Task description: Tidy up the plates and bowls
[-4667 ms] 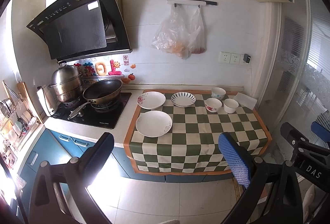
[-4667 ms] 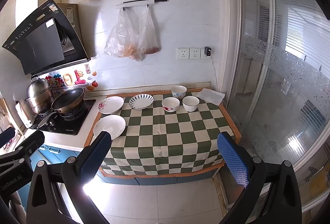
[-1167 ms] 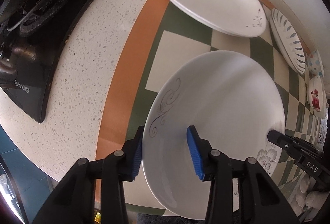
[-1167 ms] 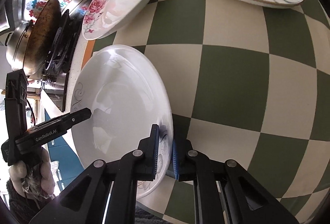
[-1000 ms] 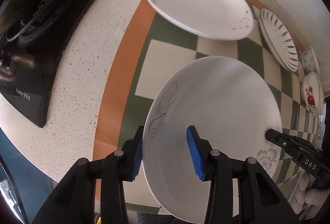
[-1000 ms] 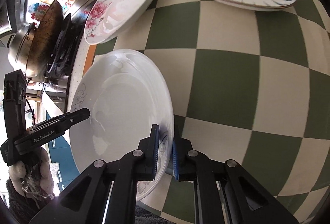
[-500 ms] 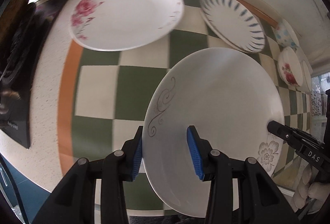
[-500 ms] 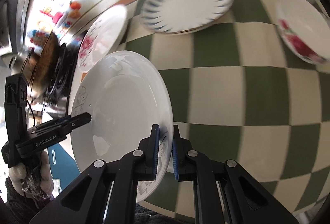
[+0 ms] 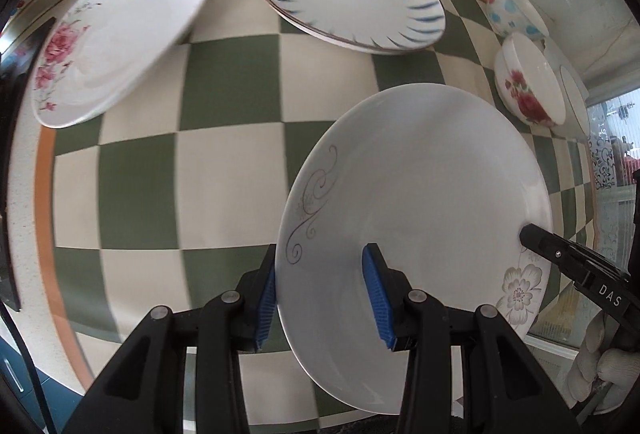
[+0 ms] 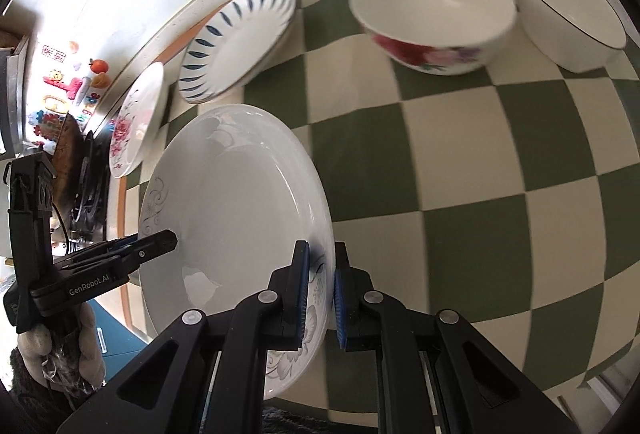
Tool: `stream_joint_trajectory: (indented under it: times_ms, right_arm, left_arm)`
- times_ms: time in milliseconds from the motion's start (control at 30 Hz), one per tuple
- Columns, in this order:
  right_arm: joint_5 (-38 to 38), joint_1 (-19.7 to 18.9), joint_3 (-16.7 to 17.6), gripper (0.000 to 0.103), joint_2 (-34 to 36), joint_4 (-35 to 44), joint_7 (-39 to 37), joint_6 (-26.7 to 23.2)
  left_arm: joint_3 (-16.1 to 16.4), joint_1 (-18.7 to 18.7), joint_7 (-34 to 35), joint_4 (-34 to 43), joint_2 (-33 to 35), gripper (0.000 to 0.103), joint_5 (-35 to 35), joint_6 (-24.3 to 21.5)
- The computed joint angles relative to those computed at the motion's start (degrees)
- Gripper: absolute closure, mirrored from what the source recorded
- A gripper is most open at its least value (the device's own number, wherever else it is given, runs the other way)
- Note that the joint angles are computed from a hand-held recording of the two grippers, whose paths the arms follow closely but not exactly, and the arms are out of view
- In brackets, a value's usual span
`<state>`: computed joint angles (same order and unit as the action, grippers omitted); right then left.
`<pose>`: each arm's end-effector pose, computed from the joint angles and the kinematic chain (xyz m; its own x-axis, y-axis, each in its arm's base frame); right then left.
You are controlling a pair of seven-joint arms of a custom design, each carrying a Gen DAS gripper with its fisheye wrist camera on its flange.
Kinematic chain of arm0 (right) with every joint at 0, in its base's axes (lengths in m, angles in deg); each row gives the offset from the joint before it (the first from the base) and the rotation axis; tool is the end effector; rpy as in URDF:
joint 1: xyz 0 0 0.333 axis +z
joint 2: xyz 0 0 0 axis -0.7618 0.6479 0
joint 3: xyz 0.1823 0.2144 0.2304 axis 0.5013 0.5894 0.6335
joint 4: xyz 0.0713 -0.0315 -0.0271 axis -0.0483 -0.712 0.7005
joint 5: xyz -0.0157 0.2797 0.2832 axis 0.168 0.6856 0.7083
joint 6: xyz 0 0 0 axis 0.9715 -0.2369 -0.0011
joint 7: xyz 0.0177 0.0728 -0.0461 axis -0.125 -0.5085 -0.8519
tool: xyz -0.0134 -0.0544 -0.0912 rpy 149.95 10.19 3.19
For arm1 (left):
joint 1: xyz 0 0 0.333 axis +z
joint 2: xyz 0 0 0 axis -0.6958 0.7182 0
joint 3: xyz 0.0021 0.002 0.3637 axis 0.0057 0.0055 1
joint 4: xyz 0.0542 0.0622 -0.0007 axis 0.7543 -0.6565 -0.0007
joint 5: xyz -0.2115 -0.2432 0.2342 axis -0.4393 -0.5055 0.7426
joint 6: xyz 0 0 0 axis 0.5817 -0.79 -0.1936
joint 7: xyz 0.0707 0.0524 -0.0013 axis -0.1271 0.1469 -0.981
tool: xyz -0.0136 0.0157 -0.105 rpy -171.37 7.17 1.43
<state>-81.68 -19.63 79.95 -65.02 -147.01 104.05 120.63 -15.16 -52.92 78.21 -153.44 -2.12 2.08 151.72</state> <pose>0.3489 0.3656 0.5630 -0.5881 -0.7259 -0.3566 -0.7558 0.6503 -0.0771 0.5204 -0.2003 0.5441 -0.6087 -0.7643 0.2129 -0.7915 0.6034 -0.0969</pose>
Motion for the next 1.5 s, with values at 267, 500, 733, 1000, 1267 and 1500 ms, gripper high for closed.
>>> stream_joint_trajectory:
  times_ms: [267, 500, 733, 1000, 1267, 1500]
  right_arm:
    - [0.41, -0.28, -0.28, 0.090, -2.05, -3.30, -0.26, -0.02]
    - [0.77, -0.56, -0.85, 0.090, -1.15, -2.85, -3.01, -0.47]
    - [2.52, -0.50, -1.24, 0.089, -1.04, -3.42, -5.00, 0.16]
    - [5.70, 0.02, -1.33, 0.087, -0.93, -4.58, -5.68, 1.15]
    - [8.02, 0.16, -2.01, 0.087, -1.18, -5.08, -7.08, 1.40]
    - [5.17, -1.74, -0.68, 0.087, -5.34, -3.42, -1.40, -4.28]
  left_arm:
    - [-0.62, -0.93, -0.52, -2.20, -0.62, 0.065, 1.12, 0.71]
    - [-1.10, -1.74, -2.35, -2.62, -0.18, 0.065, 2.49, 1.38]
    - [-1.22, -2.21, -3.02, -3.06, -0.61, 0.065, 3.29, 1.83]
    - [-1.51, -2.85, -4.19, -3.19, -0.91, 0.065, 4.01, 1.69]
    - [-1.11, -2.65, -4.54, -2.80, -1.52, 0.065, 3.57, 0.86]
    - [1.83, 0.58, -5.87, 1.52, -3.72, 0.065, -0.83, 0.42]
